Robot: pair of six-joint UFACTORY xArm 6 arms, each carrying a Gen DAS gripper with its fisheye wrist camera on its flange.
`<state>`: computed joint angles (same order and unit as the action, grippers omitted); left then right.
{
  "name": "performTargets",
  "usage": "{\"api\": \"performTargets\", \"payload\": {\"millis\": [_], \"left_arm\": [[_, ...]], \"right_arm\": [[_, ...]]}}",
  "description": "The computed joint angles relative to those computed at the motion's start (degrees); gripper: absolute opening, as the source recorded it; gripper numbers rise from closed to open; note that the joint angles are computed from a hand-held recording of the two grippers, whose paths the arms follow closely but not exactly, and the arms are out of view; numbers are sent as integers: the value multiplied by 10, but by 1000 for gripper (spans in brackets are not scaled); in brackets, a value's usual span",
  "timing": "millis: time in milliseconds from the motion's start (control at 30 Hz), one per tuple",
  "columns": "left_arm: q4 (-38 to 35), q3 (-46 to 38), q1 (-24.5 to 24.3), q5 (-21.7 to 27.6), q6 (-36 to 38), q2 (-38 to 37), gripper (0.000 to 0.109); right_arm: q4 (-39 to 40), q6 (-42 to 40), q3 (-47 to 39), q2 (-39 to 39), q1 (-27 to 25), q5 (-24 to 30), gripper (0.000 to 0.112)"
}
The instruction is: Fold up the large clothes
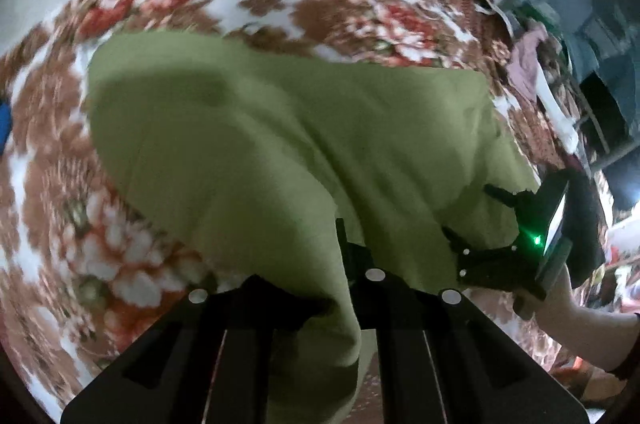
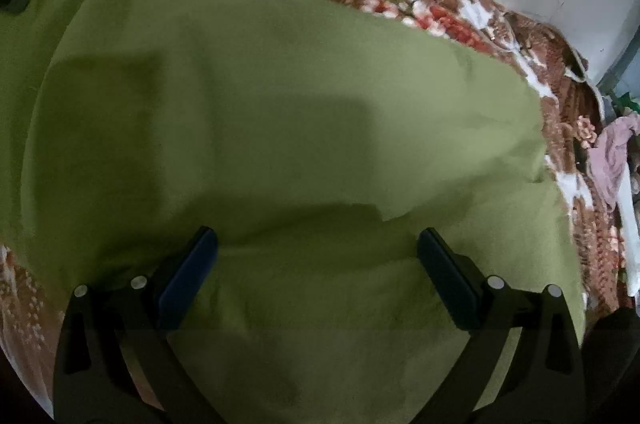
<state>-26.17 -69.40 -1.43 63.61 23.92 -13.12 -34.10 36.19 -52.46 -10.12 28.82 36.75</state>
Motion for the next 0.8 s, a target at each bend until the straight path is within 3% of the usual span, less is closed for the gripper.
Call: {"api": "performTargets", "payload": {"millis": [167, 367, 567, 800], "left_arm": [[41, -72, -53, 13, -50, 27, 7], [112, -172, -137, 27, -102, 75, 7], [141, -300, -239, 53, -133, 150, 7], [156, -472, -348, 113, -144, 286, 7]], "right_arm": [[-41, 36, 40, -60, 12, 5, 98], [-62, 81, 65, -61, 14, 1, 98], [-52, 52, 94, -95, -4, -12, 98], [-11, 4, 125, -114, -30, -31, 98]]}}
